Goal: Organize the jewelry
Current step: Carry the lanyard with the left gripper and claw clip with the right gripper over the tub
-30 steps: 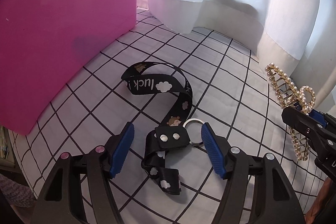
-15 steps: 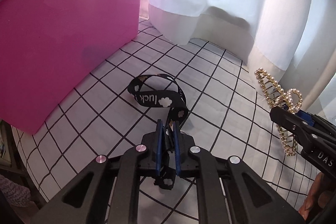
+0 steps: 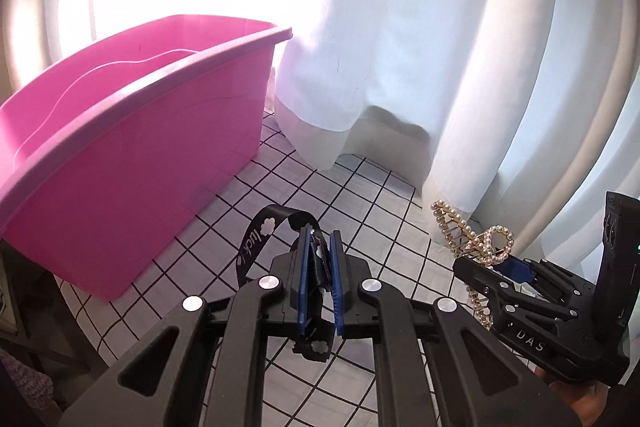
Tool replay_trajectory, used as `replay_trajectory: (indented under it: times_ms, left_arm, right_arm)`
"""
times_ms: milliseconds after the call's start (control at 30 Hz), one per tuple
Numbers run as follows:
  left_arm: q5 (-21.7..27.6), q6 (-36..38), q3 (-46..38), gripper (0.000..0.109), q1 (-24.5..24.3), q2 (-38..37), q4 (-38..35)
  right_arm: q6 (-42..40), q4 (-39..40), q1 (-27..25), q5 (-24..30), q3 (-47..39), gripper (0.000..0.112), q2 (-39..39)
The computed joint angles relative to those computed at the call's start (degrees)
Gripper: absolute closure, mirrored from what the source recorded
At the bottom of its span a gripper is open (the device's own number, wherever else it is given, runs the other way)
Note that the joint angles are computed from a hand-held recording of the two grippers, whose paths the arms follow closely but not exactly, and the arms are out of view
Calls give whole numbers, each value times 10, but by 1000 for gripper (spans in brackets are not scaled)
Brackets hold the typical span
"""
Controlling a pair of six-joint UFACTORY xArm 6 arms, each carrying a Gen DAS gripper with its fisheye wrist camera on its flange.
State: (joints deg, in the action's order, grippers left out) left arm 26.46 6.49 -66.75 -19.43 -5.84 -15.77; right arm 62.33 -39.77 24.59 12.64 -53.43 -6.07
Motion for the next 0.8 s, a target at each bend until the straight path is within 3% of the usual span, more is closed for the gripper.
replay_trajectory:
  times_ms: [433, 800]
  left_arm:
    - [43, 2, -81, 98, 33, -27, 9]
    - [57, 53, -194, 98, 102, 9, -35]
  right_arm:
    - [-38, 6, 35, 50, -82, 68, -23]
    - [-142, 49, 79, 82, -306, 68, 103]
